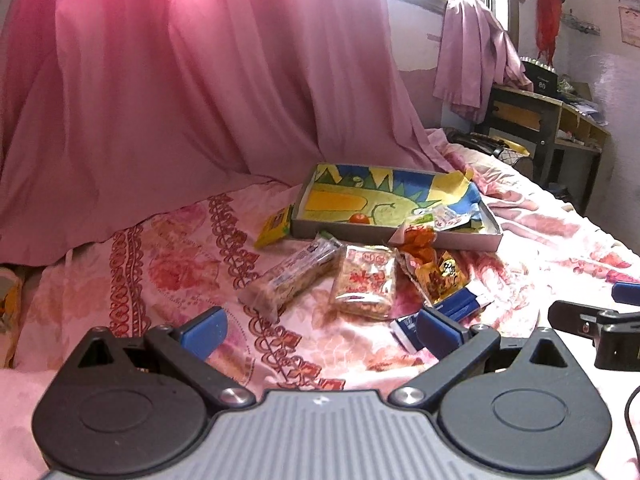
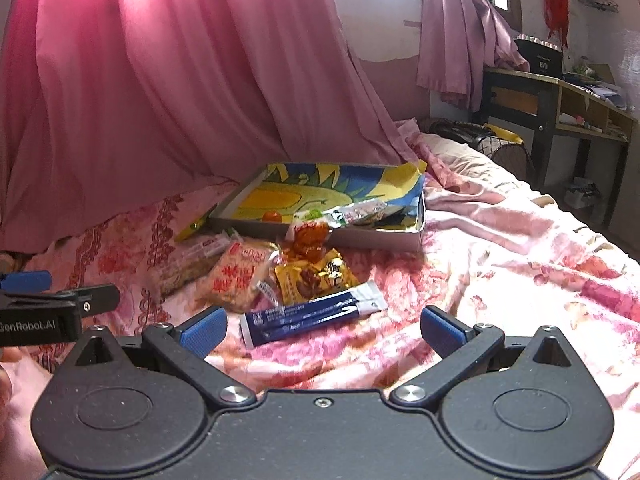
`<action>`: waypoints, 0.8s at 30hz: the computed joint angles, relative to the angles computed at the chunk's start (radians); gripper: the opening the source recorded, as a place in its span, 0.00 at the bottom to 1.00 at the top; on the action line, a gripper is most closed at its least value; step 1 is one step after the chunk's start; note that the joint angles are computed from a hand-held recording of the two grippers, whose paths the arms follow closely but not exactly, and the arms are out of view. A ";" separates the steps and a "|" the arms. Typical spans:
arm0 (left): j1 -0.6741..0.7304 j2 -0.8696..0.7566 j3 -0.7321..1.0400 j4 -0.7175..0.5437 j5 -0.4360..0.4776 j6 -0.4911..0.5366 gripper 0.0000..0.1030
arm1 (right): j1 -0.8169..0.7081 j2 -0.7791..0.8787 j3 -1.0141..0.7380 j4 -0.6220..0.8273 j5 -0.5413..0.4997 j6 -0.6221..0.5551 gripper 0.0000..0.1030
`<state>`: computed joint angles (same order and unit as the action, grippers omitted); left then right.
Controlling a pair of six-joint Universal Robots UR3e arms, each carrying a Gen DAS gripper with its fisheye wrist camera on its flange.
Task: Organize snacks
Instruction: 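Withdraw both grippers from the tray back over the snacks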
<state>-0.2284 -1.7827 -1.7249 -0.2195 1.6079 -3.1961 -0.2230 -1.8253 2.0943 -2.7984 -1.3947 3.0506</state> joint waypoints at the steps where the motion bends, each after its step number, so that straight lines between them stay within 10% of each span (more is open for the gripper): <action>1: 0.000 0.003 0.000 -0.009 0.004 -0.001 1.00 | 0.006 -0.001 0.000 0.004 -0.007 -0.003 0.99; 24: 0.071 -0.279 0.584 -0.607 -0.141 0.029 1.00 | 0.036 0.193 -0.225 0.187 -0.057 0.016 0.99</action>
<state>-0.1577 -2.0613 -1.1410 -0.8261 1.4665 -3.1675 -0.1874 -1.6321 1.8698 -2.6112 -1.4513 3.0663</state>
